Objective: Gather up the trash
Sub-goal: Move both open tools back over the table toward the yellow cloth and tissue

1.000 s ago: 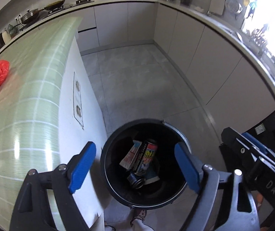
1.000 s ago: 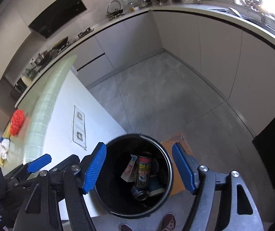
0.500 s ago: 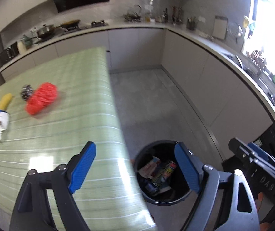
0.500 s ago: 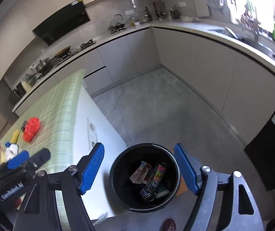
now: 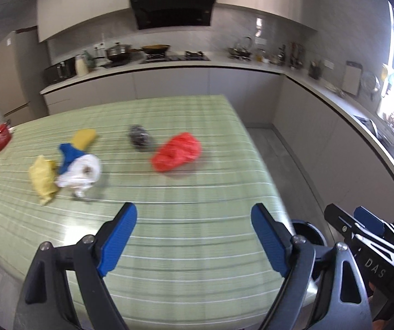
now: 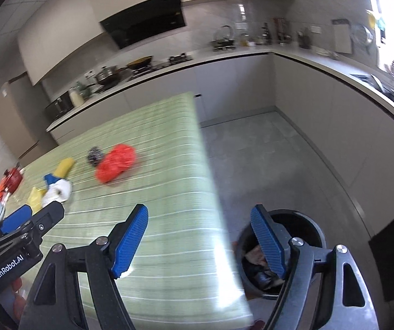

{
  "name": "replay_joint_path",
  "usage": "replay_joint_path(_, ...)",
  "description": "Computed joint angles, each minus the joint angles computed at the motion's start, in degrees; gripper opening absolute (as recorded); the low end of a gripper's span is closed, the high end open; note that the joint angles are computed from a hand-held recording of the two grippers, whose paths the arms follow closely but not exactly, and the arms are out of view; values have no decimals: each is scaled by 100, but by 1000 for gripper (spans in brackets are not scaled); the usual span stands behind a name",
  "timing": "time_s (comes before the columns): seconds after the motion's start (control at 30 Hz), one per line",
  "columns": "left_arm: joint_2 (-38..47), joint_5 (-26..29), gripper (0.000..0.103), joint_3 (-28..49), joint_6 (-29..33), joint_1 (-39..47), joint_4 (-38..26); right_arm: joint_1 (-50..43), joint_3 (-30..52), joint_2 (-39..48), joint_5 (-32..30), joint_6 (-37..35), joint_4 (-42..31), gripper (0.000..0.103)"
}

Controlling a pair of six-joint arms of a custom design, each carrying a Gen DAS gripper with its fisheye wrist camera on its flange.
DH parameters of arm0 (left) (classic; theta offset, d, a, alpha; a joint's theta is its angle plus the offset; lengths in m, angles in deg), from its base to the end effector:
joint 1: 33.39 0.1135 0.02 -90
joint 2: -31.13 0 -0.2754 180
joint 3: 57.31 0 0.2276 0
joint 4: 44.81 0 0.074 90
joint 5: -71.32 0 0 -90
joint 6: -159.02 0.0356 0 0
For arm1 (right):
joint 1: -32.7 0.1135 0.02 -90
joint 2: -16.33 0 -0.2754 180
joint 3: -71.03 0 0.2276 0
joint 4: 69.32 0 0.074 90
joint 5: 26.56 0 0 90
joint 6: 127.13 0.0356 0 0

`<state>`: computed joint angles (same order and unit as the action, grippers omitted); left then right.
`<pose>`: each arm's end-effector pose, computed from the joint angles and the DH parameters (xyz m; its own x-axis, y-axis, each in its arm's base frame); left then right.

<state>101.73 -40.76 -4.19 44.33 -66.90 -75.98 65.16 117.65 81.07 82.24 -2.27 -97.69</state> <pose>0.1877 -0.1083 0.2246 -0.6959 -0.0035 -0.7181 0.0152 0.9997 -0.0196 0.1690 0.0939 0.2137 -0.6855 0.2052 -0.6985 0.0865 0.9756 0.2017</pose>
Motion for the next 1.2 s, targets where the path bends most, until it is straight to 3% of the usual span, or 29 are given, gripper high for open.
replay_joint_path(0.13, -645, 619, 87, -452, 792, 1225, 129, 1028, 517, 908, 543, 533, 236, 79)
replay_joint_path(0.27, -873, 1290, 87, -634, 1482, 2430, 258, 1526, 1104, 1798, 673, 747, 399, 80)
replay_joint_path(0.53, -141, 2158, 87, -641, 2228, 4151, 858, 1560, 2043, 2997, 361, 433, 695, 80)
replay_joint_path(0.87, 1161, 2069, 87, -99, 2632, 5198, 1427, 1203, 3496, 4528, -492, -145, 1107, 80)
replay_joint_path(1.2, 2595, 2614, 87, 898, 3298, 6086, 1529, 1460, 5700, 6079, -643, -103, 302, 80)
